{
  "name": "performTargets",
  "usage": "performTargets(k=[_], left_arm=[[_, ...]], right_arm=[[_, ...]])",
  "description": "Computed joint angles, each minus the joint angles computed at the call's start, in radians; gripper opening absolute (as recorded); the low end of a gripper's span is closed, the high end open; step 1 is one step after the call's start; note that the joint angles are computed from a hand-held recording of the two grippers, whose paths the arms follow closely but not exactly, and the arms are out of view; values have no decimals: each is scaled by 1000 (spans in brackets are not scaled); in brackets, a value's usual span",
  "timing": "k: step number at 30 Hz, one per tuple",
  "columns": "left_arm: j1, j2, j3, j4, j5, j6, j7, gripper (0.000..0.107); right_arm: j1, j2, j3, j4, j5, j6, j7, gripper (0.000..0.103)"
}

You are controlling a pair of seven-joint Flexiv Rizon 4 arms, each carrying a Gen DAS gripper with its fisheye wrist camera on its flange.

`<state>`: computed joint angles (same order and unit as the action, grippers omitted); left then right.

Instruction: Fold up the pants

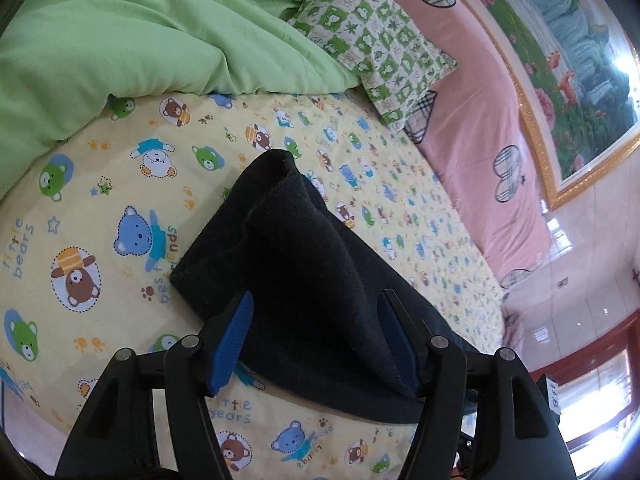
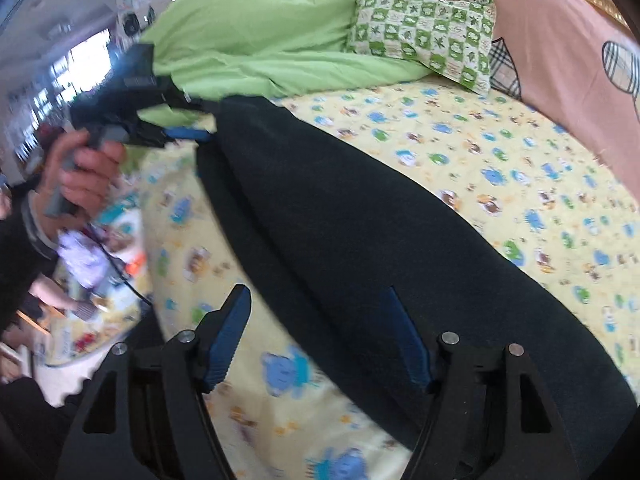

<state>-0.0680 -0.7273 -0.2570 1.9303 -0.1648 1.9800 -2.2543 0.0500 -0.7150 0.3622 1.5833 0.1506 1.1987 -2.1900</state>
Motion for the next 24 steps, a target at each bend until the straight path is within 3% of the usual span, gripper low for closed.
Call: performTargets(k=[3,4,6,7,9,11,14,17,22,24], left_arm=[[-58,-12,55,-52,-65,-89,20,62],[-84,-17,81,-71,-88,-117,26,55],[-96,-31,88,-100,-109,-158,45,26],[-84,-38,70,-107,-110,-167,49,12],[-144,-32,134,-112,-139,-176,49,8],[-248,-9,240,-106,-178,-189,52,7],[-340,23,322,-64,-211,-153,50,7],[-332,31,293,-19,-223,-106,51,7],[-319,4,272,-4,-256,-127,57,12],[-335,7,282,5,-270,-111,50,12]], right_arm=[[38,-11,-50,14,-41,28,24,69],[61,-12,-81,28,-66,52,43,66],[103,-18,-138,50,-119,95,96,41],[99,-19,-139,54,-130,108,111,36],[58,-19,-95,44,-127,100,120,14],[4,-8,-34,40,-106,98,101,7],[-73,21,61,50,-59,97,30,6],[-103,43,97,59,-26,62,-34,6],[-19,34,0,72,-39,5,-12,6],[-7,30,-14,70,-33,-11,11,11]])
